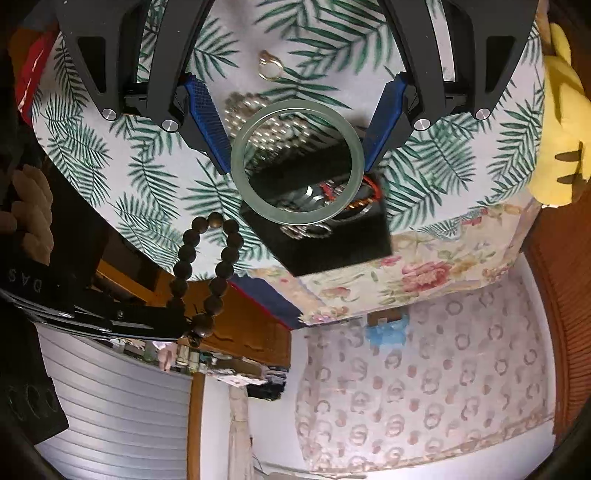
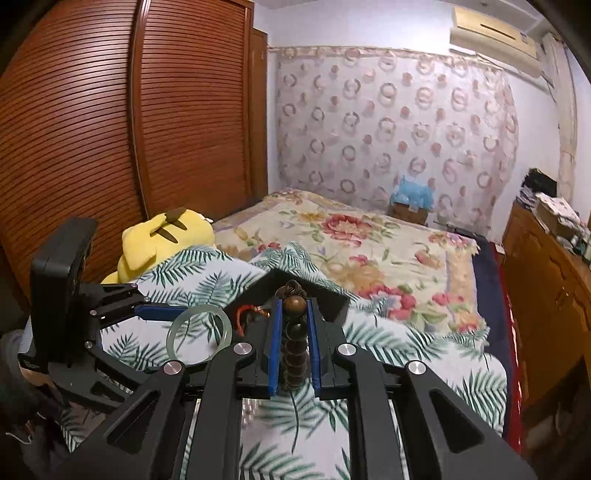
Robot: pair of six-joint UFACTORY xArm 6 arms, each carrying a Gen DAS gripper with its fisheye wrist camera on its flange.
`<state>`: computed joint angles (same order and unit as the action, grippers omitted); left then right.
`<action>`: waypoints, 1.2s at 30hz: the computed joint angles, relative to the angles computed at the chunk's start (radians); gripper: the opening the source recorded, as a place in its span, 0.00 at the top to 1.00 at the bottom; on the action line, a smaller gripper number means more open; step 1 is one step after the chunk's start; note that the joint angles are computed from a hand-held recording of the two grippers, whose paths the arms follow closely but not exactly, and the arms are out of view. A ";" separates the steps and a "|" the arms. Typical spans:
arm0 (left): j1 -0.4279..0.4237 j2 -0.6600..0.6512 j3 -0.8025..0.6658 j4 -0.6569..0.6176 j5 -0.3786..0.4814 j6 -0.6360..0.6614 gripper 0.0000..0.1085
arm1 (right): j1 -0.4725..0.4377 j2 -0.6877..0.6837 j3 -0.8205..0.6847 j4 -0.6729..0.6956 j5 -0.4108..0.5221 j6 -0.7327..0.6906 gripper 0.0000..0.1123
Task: Organize jewelry
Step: 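Lower the jade bangle into the box with the left tool while the right tool lowers the wooden beads in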
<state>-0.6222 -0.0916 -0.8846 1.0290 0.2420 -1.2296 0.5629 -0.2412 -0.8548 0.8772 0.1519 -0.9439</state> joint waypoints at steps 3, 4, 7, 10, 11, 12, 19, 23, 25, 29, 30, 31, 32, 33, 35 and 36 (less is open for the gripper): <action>0.028 0.004 -0.011 -0.007 -0.009 0.018 0.37 | 0.000 0.067 -0.071 0.050 0.027 -0.052 0.87; 0.034 0.007 -0.014 -0.008 -0.010 0.021 0.37 | -0.001 0.084 -0.088 0.058 0.034 -0.062 0.87; 0.063 0.028 -0.036 -0.031 -0.020 0.051 0.37 | -0.005 0.159 -0.149 0.083 0.065 -0.089 0.87; 0.080 0.048 -0.052 -0.057 -0.026 0.081 0.37 | -0.012 0.226 -0.191 0.074 0.093 -0.078 0.87; 0.086 0.060 -0.061 -0.072 -0.028 0.098 0.37 | -0.018 0.247 -0.204 0.069 0.108 -0.072 0.87; 0.088 0.068 -0.068 -0.084 -0.027 0.112 0.37 | -0.024 0.265 -0.213 0.065 0.119 -0.065 0.86; 0.103 0.130 -0.117 -0.163 -0.043 0.199 0.37 | -0.049 0.312 -0.239 0.100 0.131 -0.080 0.85; 0.101 0.171 -0.157 -0.198 -0.044 0.248 0.37 | -0.063 0.297 -0.216 0.196 0.106 -0.145 0.85; 0.098 0.190 -0.174 -0.218 -0.041 0.268 0.37 | -0.066 0.286 -0.195 0.210 0.092 -0.155 0.85; 0.090 0.243 -0.226 -0.279 -0.014 0.342 0.37 | -0.071 0.263 -0.151 0.208 0.063 -0.152 0.85; 0.088 0.251 -0.233 -0.282 -0.012 0.349 0.37 | -0.073 0.256 -0.140 0.210 0.060 -0.153 0.85; 0.087 0.258 -0.241 -0.282 -0.007 0.354 0.37 | -0.075 0.247 -0.129 0.208 0.056 -0.151 0.85; 0.085 0.264 -0.248 -0.282 -0.001 0.356 0.37 | -0.077 0.237 -0.117 0.210 0.051 -0.154 0.85; 0.085 0.270 -0.253 -0.285 0.001 0.359 0.37 | -0.079 0.228 -0.107 0.209 0.046 -0.155 0.85; 0.083 0.275 -0.257 -0.287 0.004 0.359 0.37 | -0.085 0.213 -0.089 0.216 0.041 -0.165 0.85; 0.081 0.275 -0.258 -0.281 0.007 0.351 0.37 | -0.087 0.206 -0.082 0.225 0.043 -0.173 0.85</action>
<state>-0.5414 0.1835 -1.1421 0.7482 0.2486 -0.8786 0.4758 -0.0347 -0.9364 1.1021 0.1952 -1.1168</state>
